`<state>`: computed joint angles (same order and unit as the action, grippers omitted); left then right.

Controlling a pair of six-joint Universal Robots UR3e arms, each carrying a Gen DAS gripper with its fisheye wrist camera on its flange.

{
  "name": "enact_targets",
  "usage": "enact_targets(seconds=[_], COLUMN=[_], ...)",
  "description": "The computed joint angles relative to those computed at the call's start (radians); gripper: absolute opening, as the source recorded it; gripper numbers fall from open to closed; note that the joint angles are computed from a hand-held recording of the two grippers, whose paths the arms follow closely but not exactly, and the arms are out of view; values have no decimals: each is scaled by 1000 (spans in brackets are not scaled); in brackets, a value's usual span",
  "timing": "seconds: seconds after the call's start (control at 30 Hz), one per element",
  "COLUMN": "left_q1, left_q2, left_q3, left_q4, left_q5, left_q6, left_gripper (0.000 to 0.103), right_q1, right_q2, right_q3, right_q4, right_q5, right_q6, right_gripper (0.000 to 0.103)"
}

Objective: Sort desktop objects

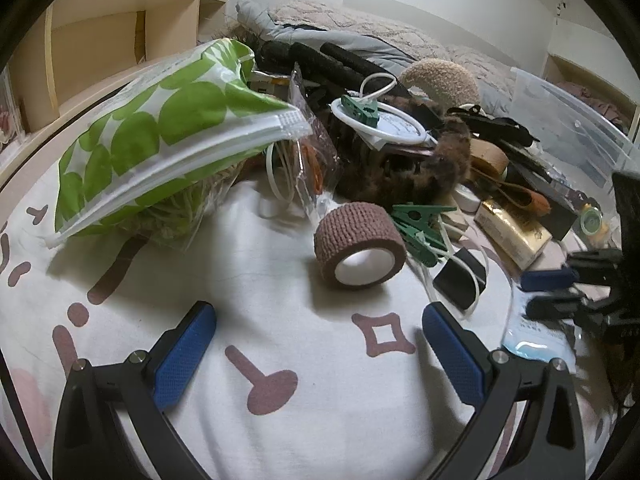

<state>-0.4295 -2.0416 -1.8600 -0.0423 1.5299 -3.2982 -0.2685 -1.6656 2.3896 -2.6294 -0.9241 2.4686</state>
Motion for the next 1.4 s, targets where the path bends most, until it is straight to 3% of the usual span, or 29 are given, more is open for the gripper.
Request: enact_targets(seconds=[0.1,0.27,0.47,0.53,0.73,0.93,1.07,1.17,1.3,1.4], left_q1=[6,7,-9,-17,-6,27,15,4,7,23], left_q2=[12,19,17,7,-3,1,-15,-32,-44,-33], left_q3=[-4,-6,32,61,85,89,123,158,179,162], left_q4=[1,8,-21,-43,-74,-86,-108,-130,-142,-135], left_q5=[-7,10,10,13,-2,-51,-55,-55,-69,-100], left_q6=[-16,-54,-43,-36,-63,-110,-96,-83,-78,-89], left_gripper=[102,84,72,61,42,36,34,24,16,12], right_q1=[-60,-226,-438,-466,-505,-546,-611,-672,-595,-467], right_q2=[-76,-228,-503,-557,-667,-805,-863,-869,-798,-702], right_q3=[45,135,207,212,211,180,135,89,76,79], right_q4=[62,230,630,699,831,999,1136,1287,1199,1035], right_q5=[18,94,160,158,132,101,137,192,235,250], right_q6=[-49,-144,-346,-386,-446,-495,-530,-609,-551,-464], right_gripper=[32,33,33,33,33,33,33,33,33,33])
